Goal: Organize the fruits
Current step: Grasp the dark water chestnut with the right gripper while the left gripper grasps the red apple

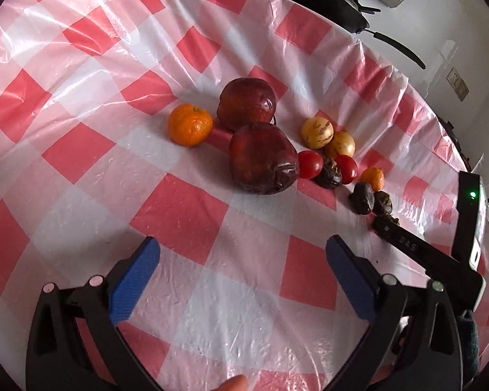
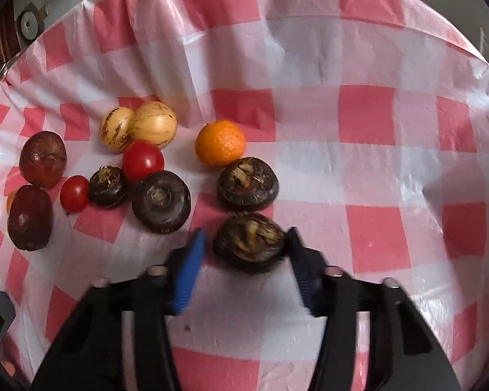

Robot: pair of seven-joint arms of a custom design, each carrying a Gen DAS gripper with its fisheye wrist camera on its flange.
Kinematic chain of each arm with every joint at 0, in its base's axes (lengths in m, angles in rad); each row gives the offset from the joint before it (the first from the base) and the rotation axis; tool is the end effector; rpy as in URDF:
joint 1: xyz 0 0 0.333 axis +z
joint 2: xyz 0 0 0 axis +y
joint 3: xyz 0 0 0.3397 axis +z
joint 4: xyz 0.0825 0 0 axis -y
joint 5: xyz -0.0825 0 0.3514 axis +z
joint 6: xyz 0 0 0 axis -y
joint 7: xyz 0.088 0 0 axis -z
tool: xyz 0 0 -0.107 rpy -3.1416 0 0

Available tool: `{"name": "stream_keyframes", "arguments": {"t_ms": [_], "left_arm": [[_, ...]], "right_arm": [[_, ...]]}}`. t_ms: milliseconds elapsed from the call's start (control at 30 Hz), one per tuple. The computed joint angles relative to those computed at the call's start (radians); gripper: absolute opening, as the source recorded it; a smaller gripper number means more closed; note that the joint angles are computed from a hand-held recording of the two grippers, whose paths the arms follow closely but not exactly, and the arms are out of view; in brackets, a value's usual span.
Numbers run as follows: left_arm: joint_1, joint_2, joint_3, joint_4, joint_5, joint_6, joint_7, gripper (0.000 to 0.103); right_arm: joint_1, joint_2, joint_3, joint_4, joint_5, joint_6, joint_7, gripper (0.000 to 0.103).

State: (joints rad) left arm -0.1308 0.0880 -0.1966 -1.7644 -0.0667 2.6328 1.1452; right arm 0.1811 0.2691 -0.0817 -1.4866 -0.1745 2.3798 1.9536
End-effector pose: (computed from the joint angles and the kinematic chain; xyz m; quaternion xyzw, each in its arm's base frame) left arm 0.5798 -0.1892 0.6325 -0.7008 0.6023 -0.3628 0.1203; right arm 0.6602 0.0723 0.6203 -0.6053 0.7298 -0.2324 0.2169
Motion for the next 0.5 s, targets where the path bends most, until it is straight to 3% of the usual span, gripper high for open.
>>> {"name": "stream_keyframes", "arguments": {"t_ms": [267,400,500], "left_arm": [[0.006,0.010,-0.006,0.017,-0.020,-0.019,0.050,0.102],[0.002,0.022,-0.007,0.050,0.000,-0.076,0.100,0.102],[0.004,0.031,-0.010,0.076,-0.006,-0.120,0.149,0.102]], "right_arm": [[-0.034,-0.230,0.059,-0.375,0.239,0.317,-0.055,0.044],[-0.039,-0.282,0.075,-0.462,0.250,0.404,-0.021,0.044],[-0.048,-0.281,0.072,-0.472,0.370,0.422,-0.069,0.044]]}}
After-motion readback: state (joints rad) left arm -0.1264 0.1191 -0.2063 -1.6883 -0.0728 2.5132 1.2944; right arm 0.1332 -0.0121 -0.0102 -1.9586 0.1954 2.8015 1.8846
